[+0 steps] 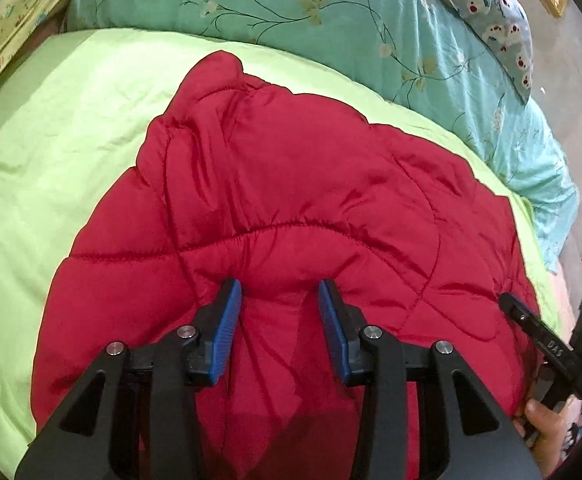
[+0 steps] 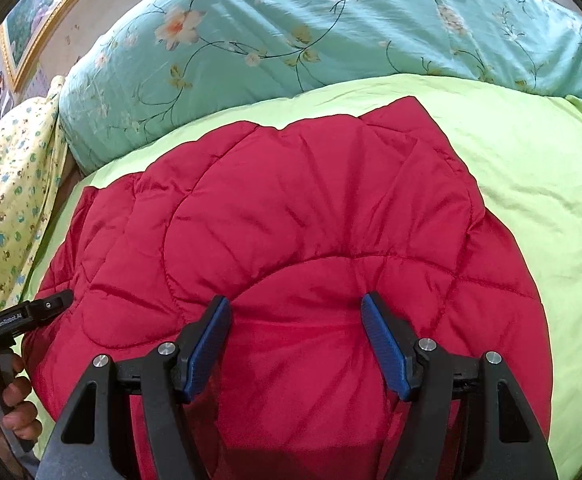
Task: Fold large clothes
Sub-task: 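Press and smooth the folded jacket flat with both tools open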
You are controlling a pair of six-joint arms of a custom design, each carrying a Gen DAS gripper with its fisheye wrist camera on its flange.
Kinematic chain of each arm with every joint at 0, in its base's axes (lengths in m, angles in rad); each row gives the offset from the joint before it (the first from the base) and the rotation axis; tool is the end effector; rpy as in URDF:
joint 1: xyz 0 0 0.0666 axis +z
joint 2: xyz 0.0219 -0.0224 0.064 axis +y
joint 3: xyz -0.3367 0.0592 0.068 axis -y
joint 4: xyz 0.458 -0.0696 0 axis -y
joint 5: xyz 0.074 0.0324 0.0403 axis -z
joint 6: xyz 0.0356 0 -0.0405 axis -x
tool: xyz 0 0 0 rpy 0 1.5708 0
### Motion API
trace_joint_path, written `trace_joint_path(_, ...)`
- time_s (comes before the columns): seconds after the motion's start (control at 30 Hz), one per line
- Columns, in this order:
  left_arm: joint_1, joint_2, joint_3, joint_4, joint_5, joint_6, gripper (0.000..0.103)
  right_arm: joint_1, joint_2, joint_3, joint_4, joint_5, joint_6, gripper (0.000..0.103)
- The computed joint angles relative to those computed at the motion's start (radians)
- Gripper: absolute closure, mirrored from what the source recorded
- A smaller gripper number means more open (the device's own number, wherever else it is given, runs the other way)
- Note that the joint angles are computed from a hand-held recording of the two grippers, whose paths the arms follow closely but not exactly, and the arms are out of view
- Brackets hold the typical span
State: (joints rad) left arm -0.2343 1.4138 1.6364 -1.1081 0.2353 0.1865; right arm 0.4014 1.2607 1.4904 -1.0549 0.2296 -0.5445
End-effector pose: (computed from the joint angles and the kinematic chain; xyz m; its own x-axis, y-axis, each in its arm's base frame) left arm 0.5346 -0.1365 0.4907 -0.8085 0.0076 -0.5885 0.2232 0.9291 -0.2947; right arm 0.4668 0.1889 0.4963 -0.7019 0.2500 -0.6669 0.1464 0.9670 0.2084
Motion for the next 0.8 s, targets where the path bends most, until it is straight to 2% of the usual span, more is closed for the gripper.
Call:
trace_joint_path(0.23, -0.010, -0.002, -0.001, 0.004, -0.039, -0.016, 0.064, 0.003, -0.004, -0.003, -0.002, 0.013, -0.011, 0.034)
trace_joint_path(0.43, -0.028, -0.006, -0.002, 0.004, -0.096, -0.026, 0.064, 0.059, -0.028, 0.022, -0.067, 0.107, -0.038, 0.032)
trace_joint_path(0.57, -0.046, -0.012, 0.000, -0.007, -0.152, -0.033, 0.064, 0.090, -0.041, 0.029, -0.077, 0.118, -0.005, 0.032)
trace_joint_path(0.67, -0.059, -0.021, 0.001, -0.023, -0.190, -0.043, 0.064, 0.094, -0.006, 0.052, -0.126, 0.108, 0.019, 0.030)
trace_joint_path(0.73, -0.058, -0.027, 0.000, -0.030, -0.192, -0.047, 0.064, 0.085, 0.014, 0.054, -0.138, 0.097, 0.027, 0.028)
trace_joint_path(0.8, -0.055, -0.034, -0.003, -0.038, -0.183, -0.046, 0.064, 0.076, 0.012, 0.034, -0.110, 0.090, 0.030, 0.027)
